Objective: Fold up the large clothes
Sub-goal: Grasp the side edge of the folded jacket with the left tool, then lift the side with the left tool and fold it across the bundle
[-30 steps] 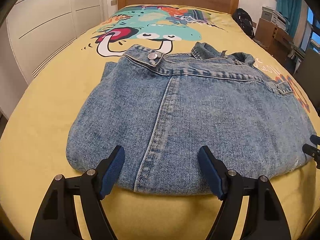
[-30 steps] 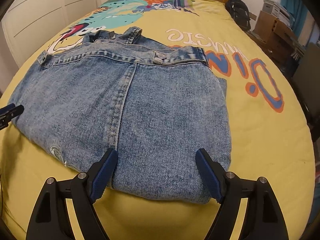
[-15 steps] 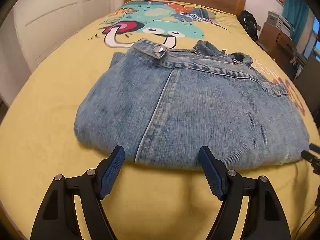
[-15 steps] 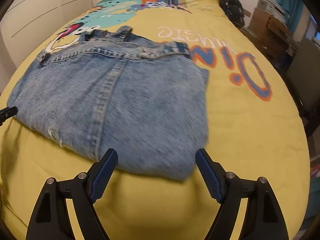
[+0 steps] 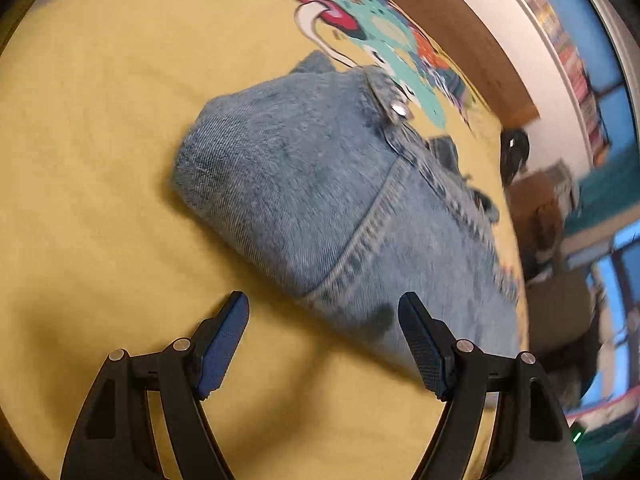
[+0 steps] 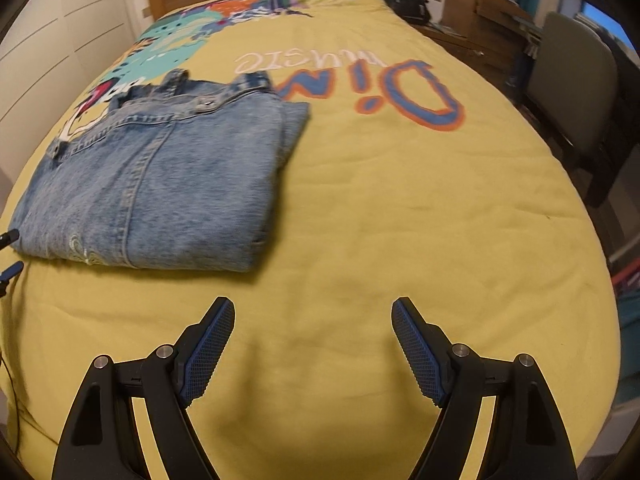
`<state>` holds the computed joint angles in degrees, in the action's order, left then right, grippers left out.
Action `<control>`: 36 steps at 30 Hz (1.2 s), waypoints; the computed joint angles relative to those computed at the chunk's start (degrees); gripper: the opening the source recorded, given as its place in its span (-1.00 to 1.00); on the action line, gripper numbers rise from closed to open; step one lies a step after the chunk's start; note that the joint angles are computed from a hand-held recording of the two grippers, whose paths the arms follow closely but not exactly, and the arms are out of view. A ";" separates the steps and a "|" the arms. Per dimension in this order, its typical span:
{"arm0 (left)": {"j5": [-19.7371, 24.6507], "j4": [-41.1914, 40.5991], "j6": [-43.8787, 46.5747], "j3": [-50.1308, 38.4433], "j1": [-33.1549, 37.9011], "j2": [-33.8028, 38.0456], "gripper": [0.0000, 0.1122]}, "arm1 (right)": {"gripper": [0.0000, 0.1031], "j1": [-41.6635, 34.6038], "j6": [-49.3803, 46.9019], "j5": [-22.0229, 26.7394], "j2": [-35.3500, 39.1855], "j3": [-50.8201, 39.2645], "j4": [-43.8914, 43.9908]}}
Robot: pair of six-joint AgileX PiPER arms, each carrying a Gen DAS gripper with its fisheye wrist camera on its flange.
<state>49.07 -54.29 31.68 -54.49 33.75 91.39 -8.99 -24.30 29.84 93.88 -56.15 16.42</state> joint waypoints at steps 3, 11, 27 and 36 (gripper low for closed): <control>0.18 -8.59 3.32 0.28 2.28 3.11 0.29 | 0.59 -2.08 -0.88 0.39 0.02 -0.59 0.01; 3.35 -21.79 5.31 -5.98 5.17 11.99 0.17 | 0.59 -5.94 -5.26 1.00 2.00 -1.68 2.96; 6.28 -13.05 -7.76 -17.85 -0.78 8.56 -0.72 | 0.59 -14.73 -20.46 3.47 5.06 -2.11 17.76; 1.99 -10.83 -18.52 -25.18 -15.29 6.90 -0.72 | 0.59 -23.61 -29.37 9.52 5.59 -3.67 24.44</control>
<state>51.06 -65.12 13.16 -79.66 18.46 98.30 -32.60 -53.67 39.35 99.47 -59.82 40.86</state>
